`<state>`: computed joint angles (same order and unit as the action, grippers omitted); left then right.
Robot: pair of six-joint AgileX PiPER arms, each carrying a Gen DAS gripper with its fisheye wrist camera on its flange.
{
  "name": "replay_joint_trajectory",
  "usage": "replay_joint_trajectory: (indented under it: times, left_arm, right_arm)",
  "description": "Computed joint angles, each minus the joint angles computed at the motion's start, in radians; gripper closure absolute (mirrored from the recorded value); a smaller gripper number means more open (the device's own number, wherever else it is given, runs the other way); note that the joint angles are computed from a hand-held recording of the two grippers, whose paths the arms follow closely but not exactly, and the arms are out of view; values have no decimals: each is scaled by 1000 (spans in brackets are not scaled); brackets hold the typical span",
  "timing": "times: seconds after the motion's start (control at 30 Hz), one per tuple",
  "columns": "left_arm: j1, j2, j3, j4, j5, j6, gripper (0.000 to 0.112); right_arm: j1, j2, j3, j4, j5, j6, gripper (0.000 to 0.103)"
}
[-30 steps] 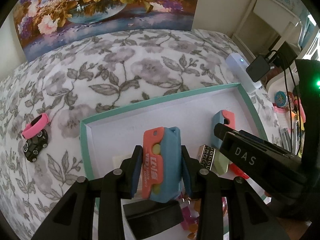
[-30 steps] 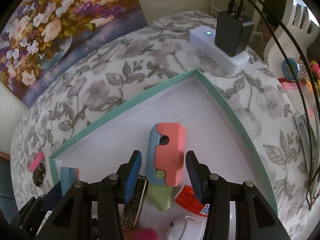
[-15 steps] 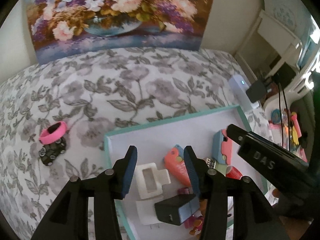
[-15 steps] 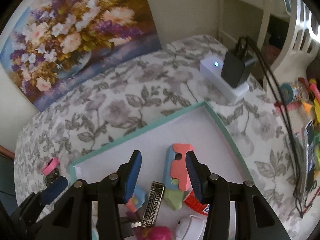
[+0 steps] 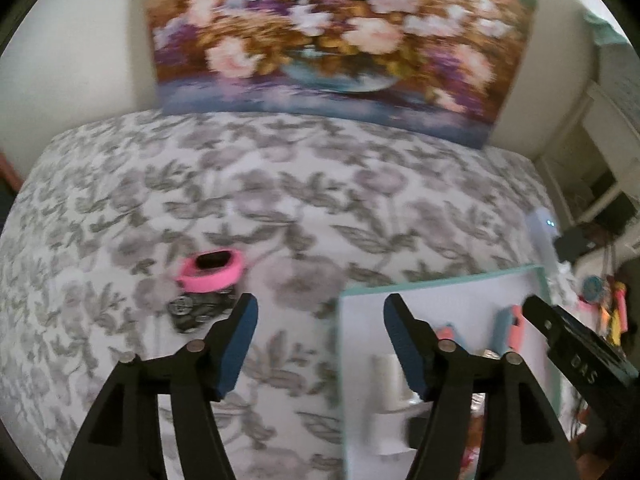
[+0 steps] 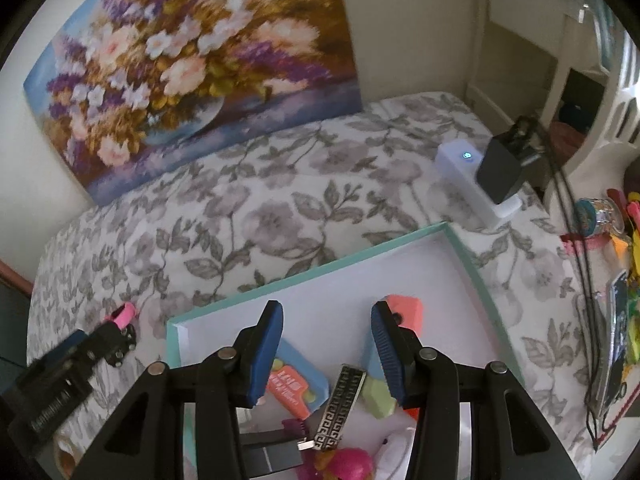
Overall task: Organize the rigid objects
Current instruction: 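Move both open tools back toward the pink band and black toy car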
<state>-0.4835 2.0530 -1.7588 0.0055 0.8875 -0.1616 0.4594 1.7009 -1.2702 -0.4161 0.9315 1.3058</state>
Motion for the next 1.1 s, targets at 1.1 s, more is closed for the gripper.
replay_joint_trajectory:
  times: [1.1]
  left_arm:
    - [286,60,-51,126,57,-108,18]
  right_arm:
    - [155,418,-542,108,115,-162,27]
